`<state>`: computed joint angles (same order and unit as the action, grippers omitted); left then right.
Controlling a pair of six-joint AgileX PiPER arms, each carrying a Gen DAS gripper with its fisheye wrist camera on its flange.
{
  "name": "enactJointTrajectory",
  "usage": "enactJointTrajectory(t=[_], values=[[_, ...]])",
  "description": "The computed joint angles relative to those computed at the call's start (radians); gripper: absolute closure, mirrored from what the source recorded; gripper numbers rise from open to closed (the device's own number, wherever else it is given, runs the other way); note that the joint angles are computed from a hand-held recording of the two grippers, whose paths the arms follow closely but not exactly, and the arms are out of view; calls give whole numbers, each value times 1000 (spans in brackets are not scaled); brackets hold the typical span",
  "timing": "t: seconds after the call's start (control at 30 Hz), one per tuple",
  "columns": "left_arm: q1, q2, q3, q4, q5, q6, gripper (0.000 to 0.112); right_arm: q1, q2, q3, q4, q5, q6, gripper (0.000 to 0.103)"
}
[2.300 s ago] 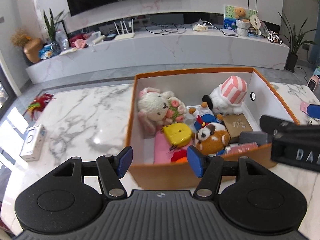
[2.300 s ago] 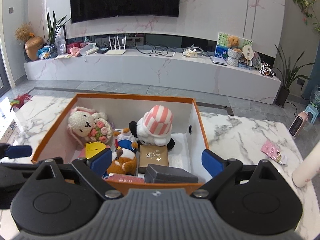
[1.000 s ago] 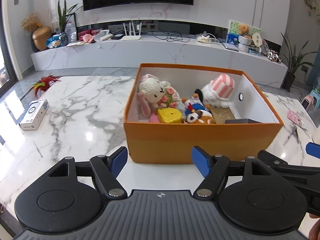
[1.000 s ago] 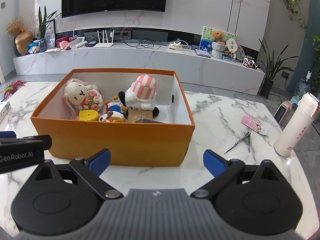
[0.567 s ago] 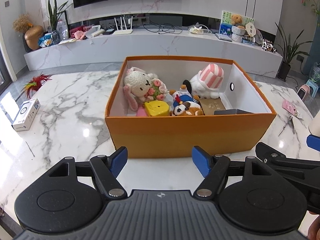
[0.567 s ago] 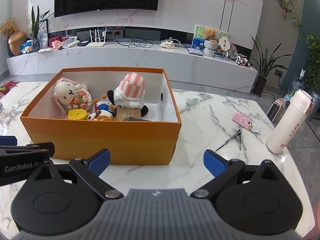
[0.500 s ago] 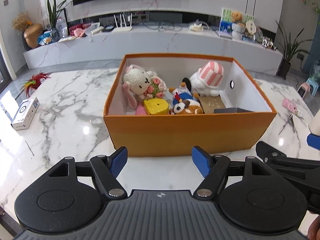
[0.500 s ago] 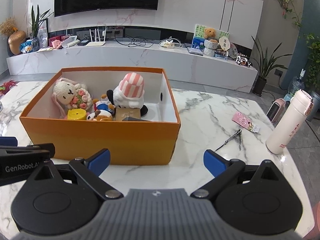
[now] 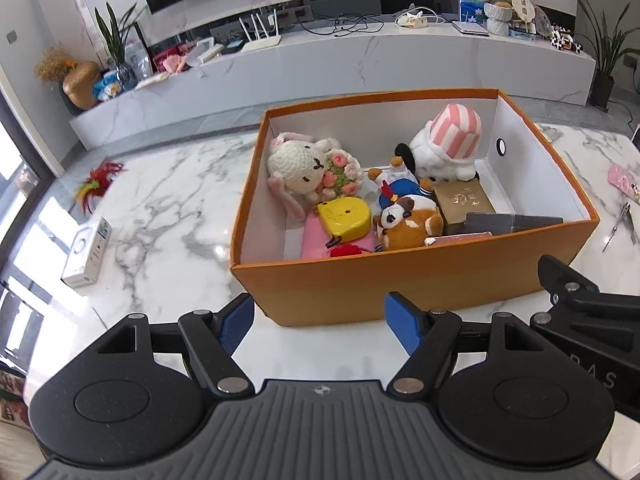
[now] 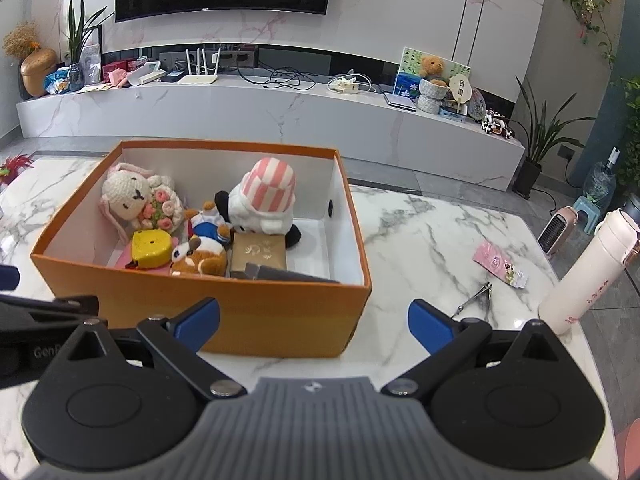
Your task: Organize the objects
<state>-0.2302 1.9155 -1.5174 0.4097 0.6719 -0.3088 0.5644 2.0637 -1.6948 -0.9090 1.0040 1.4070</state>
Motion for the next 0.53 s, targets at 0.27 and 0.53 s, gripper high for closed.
enactJointTrajectory(t=[0.27,0.53], values=[[23,1,-12,-118,4,76,27,-6,-1,1,4,4,1,3],[17,-22,30,-89,-34,56,27,4,-11,18,-4,12,9,2]])
